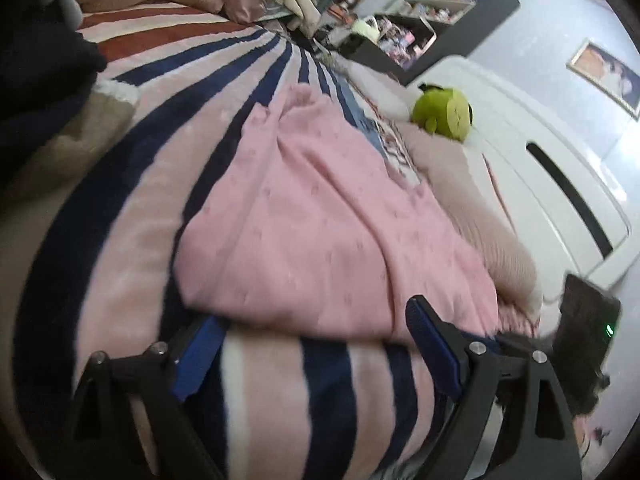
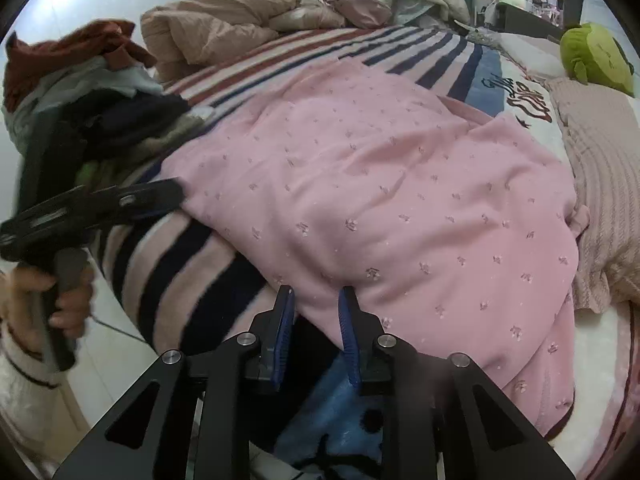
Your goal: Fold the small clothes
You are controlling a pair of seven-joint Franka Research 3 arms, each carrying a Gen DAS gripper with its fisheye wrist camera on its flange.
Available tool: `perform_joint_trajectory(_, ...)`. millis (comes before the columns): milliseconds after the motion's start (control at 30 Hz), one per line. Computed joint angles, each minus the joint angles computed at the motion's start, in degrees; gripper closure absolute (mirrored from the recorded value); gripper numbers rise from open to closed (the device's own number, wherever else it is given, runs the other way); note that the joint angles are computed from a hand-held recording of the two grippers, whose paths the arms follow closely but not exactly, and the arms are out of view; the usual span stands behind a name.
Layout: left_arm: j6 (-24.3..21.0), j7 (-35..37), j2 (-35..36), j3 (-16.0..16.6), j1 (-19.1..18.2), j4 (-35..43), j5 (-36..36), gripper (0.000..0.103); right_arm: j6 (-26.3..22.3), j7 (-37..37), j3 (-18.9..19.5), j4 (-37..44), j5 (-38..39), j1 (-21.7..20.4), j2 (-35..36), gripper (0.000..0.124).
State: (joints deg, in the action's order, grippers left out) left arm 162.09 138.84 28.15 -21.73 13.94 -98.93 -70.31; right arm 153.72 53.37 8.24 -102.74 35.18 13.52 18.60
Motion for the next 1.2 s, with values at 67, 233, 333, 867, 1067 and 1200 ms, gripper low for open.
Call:
perform_joint_trajectory(67,1.1,0.5,2.0,-0.5,-0.2,2.4,-1.0,0.036,0.7,-4.3,1.9,-0.4,5.4,-2.0,-0.9,0.106)
perform_joint_trajectory(233,2.4,-1.0,5.4,-2.1,0.6,6.0,-0.4,0.077,5.6,0.5,-0.3,0.9,5.3,-0.1,-0.3,0.104)
perform_joint_trajectory(333,1.7,3.9,6.8,-5.2,3.5,7.2,-4.6,0.092,1.2,2.6,0.2,4.3,5.6,-1.6,2.4,0.103)
perform_joint_trajectory(867,-6.1,24.7,2.9,-0.2,-1.5,10.9,-14.2,0.094,-7.1,2.9,1.9,12.9,4.7,-3.7,7.7,0.098)
perform_joint_trajectory(1067,-5.2,22.4,3.2,0.1,-5.0,12.6,-5.4,0.094,7.6,-1.5,2.8,4.6,15.2,-7.0,1.5,0.083)
perform_joint_trajectory(1200,-4.2,16.2,5.0,0.0,-8.2,14.6,3.1,0.094,9.3,-9.8,4.1,2.1,26.0,-9.5,-0.7,0.083)
